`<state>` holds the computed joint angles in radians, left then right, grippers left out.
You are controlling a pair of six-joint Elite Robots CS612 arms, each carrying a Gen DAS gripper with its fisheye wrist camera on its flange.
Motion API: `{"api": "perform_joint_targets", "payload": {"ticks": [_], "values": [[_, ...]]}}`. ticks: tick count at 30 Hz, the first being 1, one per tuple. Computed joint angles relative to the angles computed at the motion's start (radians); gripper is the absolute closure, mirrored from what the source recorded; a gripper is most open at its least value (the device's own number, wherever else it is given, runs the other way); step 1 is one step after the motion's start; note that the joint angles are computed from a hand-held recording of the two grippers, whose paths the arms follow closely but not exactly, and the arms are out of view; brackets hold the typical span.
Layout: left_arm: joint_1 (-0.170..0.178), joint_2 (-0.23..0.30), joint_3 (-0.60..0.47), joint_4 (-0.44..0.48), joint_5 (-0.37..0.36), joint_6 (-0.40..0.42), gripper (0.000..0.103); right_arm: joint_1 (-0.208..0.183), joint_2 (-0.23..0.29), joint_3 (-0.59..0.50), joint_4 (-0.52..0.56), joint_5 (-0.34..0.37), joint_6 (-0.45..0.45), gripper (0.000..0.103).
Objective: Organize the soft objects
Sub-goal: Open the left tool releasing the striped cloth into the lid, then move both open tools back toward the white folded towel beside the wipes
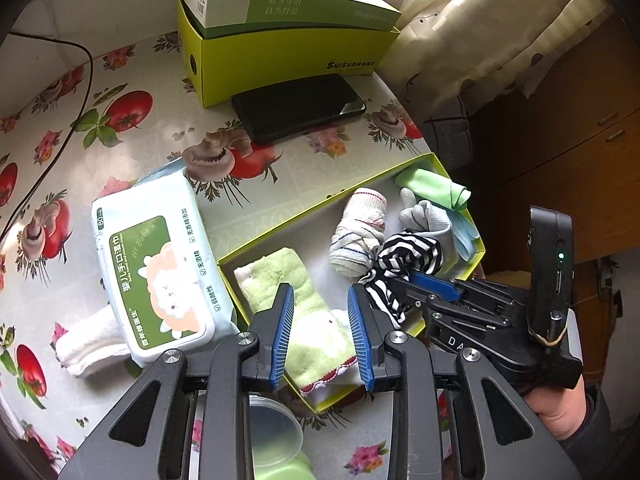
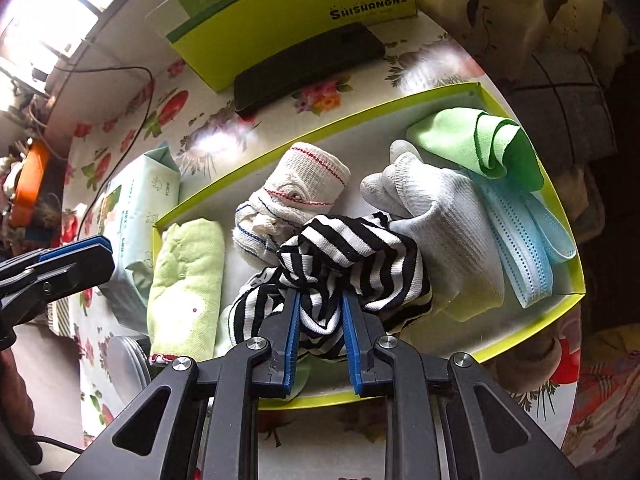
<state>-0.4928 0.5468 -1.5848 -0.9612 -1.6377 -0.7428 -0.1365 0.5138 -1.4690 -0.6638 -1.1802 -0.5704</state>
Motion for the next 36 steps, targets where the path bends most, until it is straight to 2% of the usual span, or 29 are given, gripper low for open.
{"api": "perform_joint_targets", "payload": {"ticks": [5, 15, 36], "values": [[-0.001, 0.001, -0.025, -0.001, 0.016, -0.005, 0.074, -0.008, -0.013, -0.025, 0.022, 0.043, -0.007, 0.074], [-0.014, 0.011, -0.097, 0.03, 0.045, -0.035, 0.074, -0.011, -0.043, -0.092, 0.064, 0.069, -0.045, 0.067], [-0.042, 0.06, -0.312, 0.147, 0.142, -0.184, 0.074, 0.039, -0.057, -0.211, 0.192, 0.079, -0.217, 0.062]]}}
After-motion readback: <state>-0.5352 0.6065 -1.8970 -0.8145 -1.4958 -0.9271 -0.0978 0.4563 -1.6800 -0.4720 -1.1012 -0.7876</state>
